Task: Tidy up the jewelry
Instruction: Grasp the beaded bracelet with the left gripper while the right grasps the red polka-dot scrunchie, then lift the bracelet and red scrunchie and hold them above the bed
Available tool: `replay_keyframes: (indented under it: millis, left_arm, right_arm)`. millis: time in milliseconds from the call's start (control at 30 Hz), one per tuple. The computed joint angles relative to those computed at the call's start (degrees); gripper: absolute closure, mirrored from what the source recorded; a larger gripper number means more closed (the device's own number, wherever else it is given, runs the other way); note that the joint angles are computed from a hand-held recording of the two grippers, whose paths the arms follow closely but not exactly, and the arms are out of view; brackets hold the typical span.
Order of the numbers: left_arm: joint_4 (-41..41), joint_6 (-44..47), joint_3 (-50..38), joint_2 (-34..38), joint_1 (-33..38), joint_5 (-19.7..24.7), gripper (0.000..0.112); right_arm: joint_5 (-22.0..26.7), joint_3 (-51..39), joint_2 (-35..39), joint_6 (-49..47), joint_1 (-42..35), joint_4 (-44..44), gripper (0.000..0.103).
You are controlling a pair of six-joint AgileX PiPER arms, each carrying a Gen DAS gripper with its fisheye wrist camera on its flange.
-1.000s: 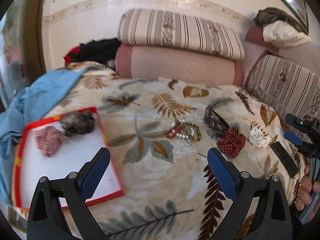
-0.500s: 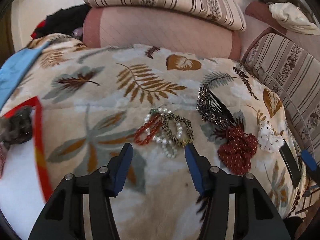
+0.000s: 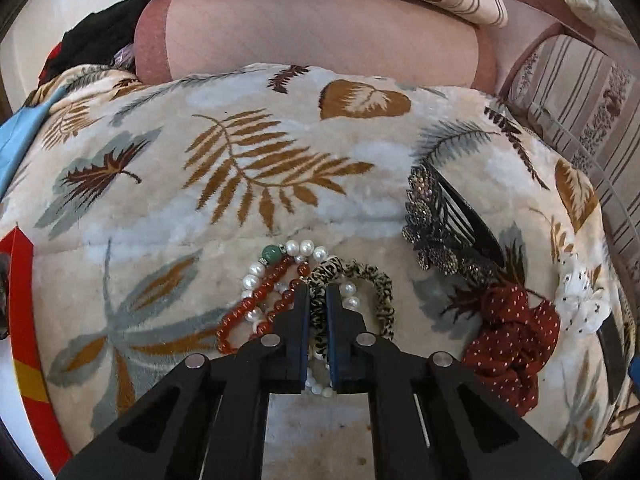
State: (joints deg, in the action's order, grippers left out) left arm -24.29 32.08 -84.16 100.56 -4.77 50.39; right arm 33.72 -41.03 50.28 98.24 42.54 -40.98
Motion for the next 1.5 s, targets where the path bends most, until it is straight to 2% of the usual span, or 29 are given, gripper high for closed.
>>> replay_keyframes:
  millis: [133,233,333,533,667,700,767,800,933,1033,1100,1233,1367,1500]
  left_arm:
    - [-6.7,7.3,6.0,-5.5,2.9,-0.4,0.105]
    - [-11.1,12.6,10.1,-10.0,5.7,1.7,0.105]
    - [-15.3,16.2,13.0,-13.7,8.7,4.7,0.105]
    - [-19.0,22.8,17.7,-19.1,11.2,5.6,0.105]
    - [-21.0,25.6,17.8,-18.4,13.4,5.8,0.105]
    - [-21.1,25.8,17.7,-18.1,13.7,5.6,0.105]
    - [-21.6,26.4,17.1,-17.1,14.4,5.8,0.105]
    - [-21.7,26.7,16.7,-16.7,14.7,5.9,0.105]
    - [-22.5,27.8,15.9,-17.0,15.9,6.0,0.105]
    - [-23.5,29.3,15.7,-17.8,17.2,5.8,0.105]
    - [-24.4,30.3,16.1,-18.2,18.0,5.1,0.105]
    - [-25.9,31.6,16.8,-18.1,18.6,3.9,0.105]
    - [-25.8,32.6,18.0,-18.1,17.5,1.0,0.105]
    - [-24.3,32.5,18.7,-17.8,15.8,-2.3,0.105]
  right_arm:
    - [1.9,-0.8,1.6,-1.0,-1.0,1.6,0.016]
    - [2.4,-2.8,5.2,-5.7,-3.3,5.8,0.016]
    - [2.8,-6.2,11.2,-13.3,-6.7,11.8,0.015]
    - [2.3,-12.3,23.4,-25.1,-12.2,21.8,0.015]
    - [4.9,-17.2,30.8,-27.4,-13.2,20.9,0.015]
    - [5.3,-18.0,32.2,-28.8,-13.7,21.8,0.024]
    - [5.2,-17.7,32.5,-27.0,-13.0,19.8,0.053]
    - [3.9,-17.3,31.8,-28.4,-13.1,20.4,0.079]
    - [4.6,-16.9,29.3,-24.5,-10.3,15.5,0.085]
    - [4.7,-16.2,25.5,-18.0,-6.8,9.0,0.085]
    - [6.8,-16.6,24.0,-13.3,-3.0,2.4,0.085]
    - [7.6,-16.9,23.3,-9.0,1.7,-4.5,0.085]
    - [7.2,-17.4,24.8,-9.6,2.0,-4.9,0.085]
    - [3.2,-16.2,24.8,-12.7,-1.1,-0.8,0.085]
